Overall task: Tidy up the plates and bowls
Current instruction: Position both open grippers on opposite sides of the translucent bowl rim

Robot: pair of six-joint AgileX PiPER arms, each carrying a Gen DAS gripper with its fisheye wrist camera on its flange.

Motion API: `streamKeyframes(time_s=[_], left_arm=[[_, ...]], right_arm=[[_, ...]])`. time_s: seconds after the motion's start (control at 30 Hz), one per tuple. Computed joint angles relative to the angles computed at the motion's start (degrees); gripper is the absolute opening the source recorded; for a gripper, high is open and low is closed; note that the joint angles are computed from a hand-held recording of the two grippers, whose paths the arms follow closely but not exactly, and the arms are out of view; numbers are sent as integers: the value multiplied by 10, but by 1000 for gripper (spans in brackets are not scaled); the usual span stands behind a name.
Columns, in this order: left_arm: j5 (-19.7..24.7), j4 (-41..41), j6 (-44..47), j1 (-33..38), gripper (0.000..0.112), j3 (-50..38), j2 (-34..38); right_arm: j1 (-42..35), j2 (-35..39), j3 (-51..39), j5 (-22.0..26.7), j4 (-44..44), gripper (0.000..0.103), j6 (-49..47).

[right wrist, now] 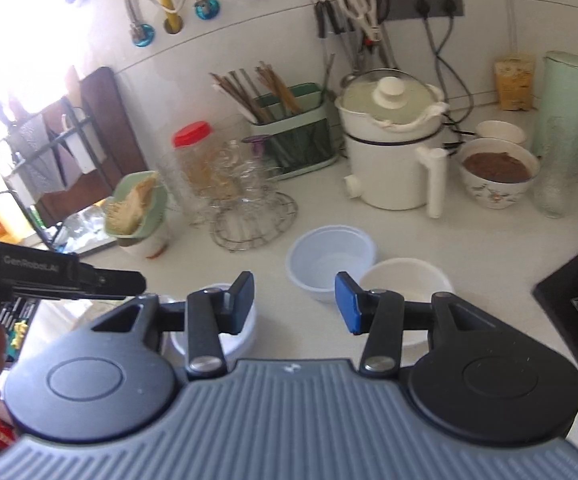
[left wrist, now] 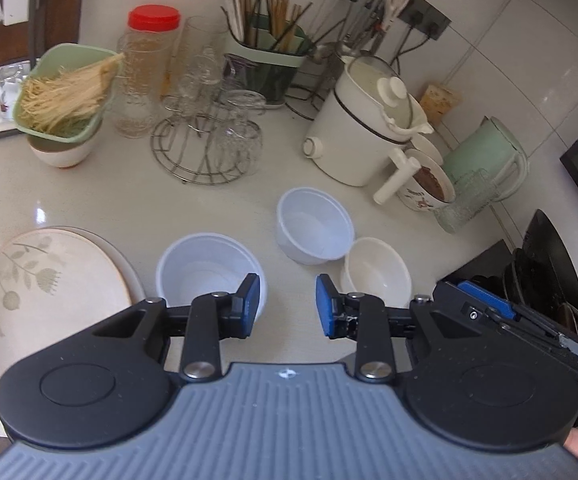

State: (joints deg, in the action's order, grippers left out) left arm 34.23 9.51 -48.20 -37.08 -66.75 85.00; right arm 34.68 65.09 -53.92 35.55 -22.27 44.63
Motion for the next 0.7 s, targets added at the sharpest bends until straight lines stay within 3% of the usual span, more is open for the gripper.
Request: streamKeyframes(time_s=[0.33,0.5,0.7], left_arm=[[-2,31,0,-31,35,-18,33],[-10,6,30,-26,35,-17,47],[-9,17,39,-3,44,-27,61]], right_arm=[[13,-43,38,26,-46,48,80],[34,-53,54,39,-81,48,132],[1,-31,73,-11,-54,48,113]])
